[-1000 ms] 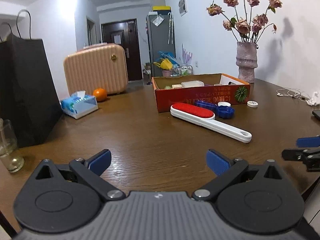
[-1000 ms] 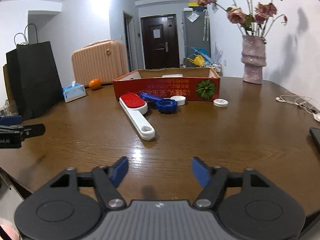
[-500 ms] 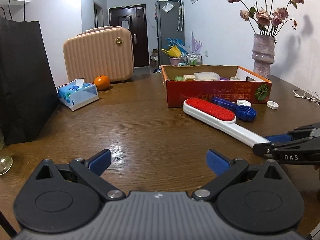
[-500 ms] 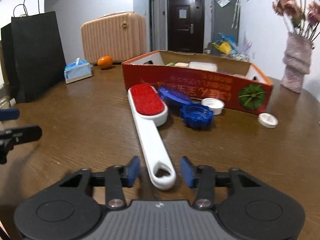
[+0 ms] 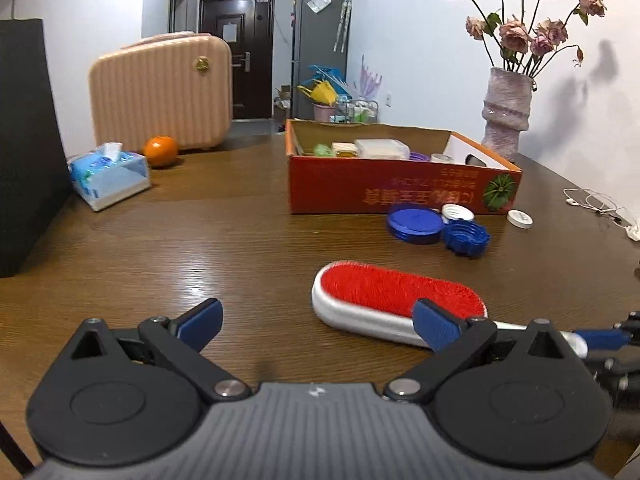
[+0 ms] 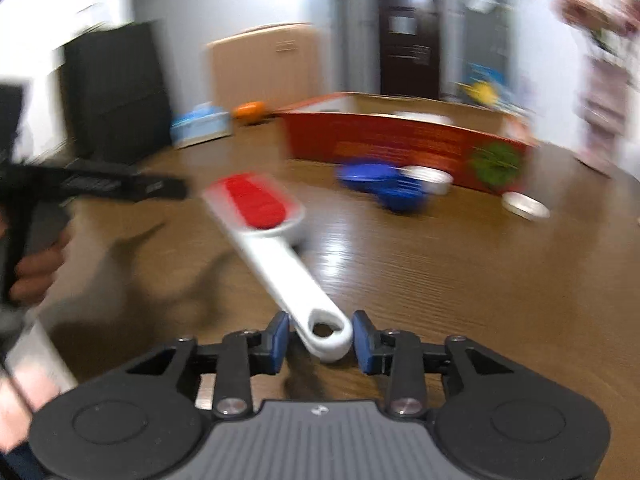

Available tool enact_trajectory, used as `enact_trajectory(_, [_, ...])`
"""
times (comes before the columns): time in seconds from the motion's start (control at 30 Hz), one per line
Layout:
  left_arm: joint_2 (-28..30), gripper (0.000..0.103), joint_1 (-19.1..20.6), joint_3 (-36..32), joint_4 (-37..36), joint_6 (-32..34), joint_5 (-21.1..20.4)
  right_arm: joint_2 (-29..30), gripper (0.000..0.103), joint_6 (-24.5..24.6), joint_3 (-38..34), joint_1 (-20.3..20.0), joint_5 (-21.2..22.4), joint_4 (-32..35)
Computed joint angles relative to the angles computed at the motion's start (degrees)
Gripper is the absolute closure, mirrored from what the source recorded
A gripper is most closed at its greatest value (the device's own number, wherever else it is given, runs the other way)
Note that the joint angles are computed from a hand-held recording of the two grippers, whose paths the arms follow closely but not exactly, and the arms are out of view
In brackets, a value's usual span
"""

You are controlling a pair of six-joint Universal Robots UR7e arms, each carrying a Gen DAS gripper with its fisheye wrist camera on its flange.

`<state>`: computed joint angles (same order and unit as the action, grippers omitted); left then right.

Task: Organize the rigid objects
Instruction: 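Grasp the lint brush handle with the right tool while the left tool grasps its red head, then carry the red-and-white lint brush into the box and open both tools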

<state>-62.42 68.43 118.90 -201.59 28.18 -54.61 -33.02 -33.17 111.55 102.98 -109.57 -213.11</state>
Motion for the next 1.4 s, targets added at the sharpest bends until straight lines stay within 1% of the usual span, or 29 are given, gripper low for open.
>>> enact_trajectory(0.07, [0.62, 0.0, -0.32, -0.23, -0.42, -0.53, -0.28, 0.43, 0.067, 0.5, -0.24, -0.28, -1.23, -2.65])
enact_trajectory(0.1, [0.66, 0.0, -0.43, -0.25, -0.17, -0.87, -0.79, 1.19, 0.07, 0.69, -0.86, 0.01, -2.72, -4.52])
enact_trajectory(0.13, [0.63, 0.0, -0.49, -0.25, 0.05, -1.11, -1.22, 1.83, 0.071, 1.16, -1.35, 0.25, -4.04, -6.36])
enact_trajectory(0.17, [0.62, 0.0, -0.54, -0.29, 0.43, -1.43, -1.66, 2.0, 0.071, 2.17, -1.68, 0.21, -4.39, -7.02])
enact_trajectory(0.23, [0.77, 0.0, -0.49, -0.4, 1.09, -1.76, -2.18, 1.88, 0.073, 3.4, -2.17, -0.33, -3.05, -7.2])
enact_trajectory(0.33, [1.23, 0.001, -0.29, -0.61, 1.21, -1.82, -2.49, 2.75, 0.074, 4.35, -3.54, -0.25, -4.08, -8.91])
enact_trajectory(0.4, [1.37, 0.006, 0.09, -1.02, 2.22, -2.69, -3.0, 2.21, 0.074, 6.21, -3.63, -0.61, -3.39, -8.95])
enact_trajectory(0.47, [1.41, 0.018, 0.58, -1.78, 4.1, -4.2, -3.37, 1.85, 0.074, 8.02, -4.51, -0.94, -3.13, -6.6])
enact_trajectory(0.5, [1.32, 0.021, 0.9, -2.31, 5.52, -5.36, -3.71, 2.12, 0.074, 8.23, -5.34, -0.87, -4.06, -5.48])
enact_trajectory(0.57, [0.78, 0.031, 1.89, -3.78, 10.02, -9.05, -5.34, 3.05, 0.075, 7.39, -6.37, -0.77, -5.22, -5.89])
enact_trajectory(0.6, [0.5, 0.035, 2.43, -4.62, 12.37, -11.12, -6.33, 3.36, 0.079, 7.44, -7.14, -0.73, -6.34, -4.9])
enact_trajectory(0.67, [-0.03, 0.045, 3.61, -6.37, 16.76, -14.94, -9.06, 3.5, 0.079, 7.9, -7.73, -1.21, -5.82, -4.65])
enact_trajectory(0.7, [-0.4, 0.046, 4.09, -7.12, 18.95, -16.44, -10.46, 3.38, 0.08, 8.47, -8.18, -1.29, -5.85, -3.76])
enact_trajectory(0.73, [-0.53, 0.047, 4.31, -7.66, 20.26, -17.47, -10.96, 3.46, 0.081, 8.32, -8.53, -1.34, -5.89, -3.51])
enact_trajectory(0.8, [-0.66, 0.048, 4.59, -7.95, 21.27, -18.03, -11.73, 4.01, 0.082, 7.81, -9.67, -1.26, -6.56, -3.41])
enact_trajectory(0.9, [-0.75, 0.048, 4.83, -7.06, 19.72, -17.52, -12.54, 4.92, 0.082, 6.96, -10.77, -1.02, -7.48, -4.1])
enact_trajectory(0.93, [-0.84, 0.047, 5.02, -6.94, 19.69, -18.07, -12.95, 5.07, 0.082, 6.74, -10.73, -0.91, -7.64, -4.47])
enact_trajectory(0.97, [-1.0, 0.043, 5.18, -6.93, 20.12, -19.26, -13.11, 5.16, 0.082, 6.61, -10.79, -0.87, -7.73, -4.59])
enact_trajectory(1.03, [-1.1, 0.04, 5.34, -7.09, 20.7, -20.6, -12.91, 4.82, 0.08, 7.38, -10.63, -0.88, -7.71, -3.9])
enact_trajectory(1.1, [-1.08, 0.04, 5.11, -6.8, 20.13, -20.4, -12.51, 4.31, 0.08, 8.42, -10.26, -0.92, -7.45, -2.99])
enact_trajectory(1.13, [-1.13, 0.044, 5.13, -6.63, 19.92, -20.46, -12.77, 4.09, 0.08, 8.96, -10.04, -0.94, -7.31, -2.65])
enact_trajectory(1.17, [-1.29, 0.048, 5.35, -6.54, 20.01, -20.8, -13.9, 3.71, 0.081, 9.57, -9.71, -1.06, -6.82, -2.13])
enact_trajectory(1.2, [-1.28, 0.048, 5.35, -6.46, 19.84, -21.67, -13.94, 3.0, 0.091, 10.18, -9.1, -1.34, -5.4, -1.07])
enact_trajectory(1.3, [-0.86, 0.051, 5.06, -6.22, 17.82, -22.81, -13.48, 2.09, 0.091, 13.28, -8.87, -1.31, -5.37, 1.09])
enact_trajectory(1.37, [-0.97, 0.056, 5.0, -6.24, 16.0, -22.82, -14.69, 1.61, 0.091, 15.11, -8.56, -1.63, -4.6, 1.02])
enact_trajectory(1.4, [-0.94, 0.056, 4.8, -6.63, 15.45, -22.68, -15.07, 1.13, 0.091, 16.23, -8.34, -1.83, -3.69, 1.03])
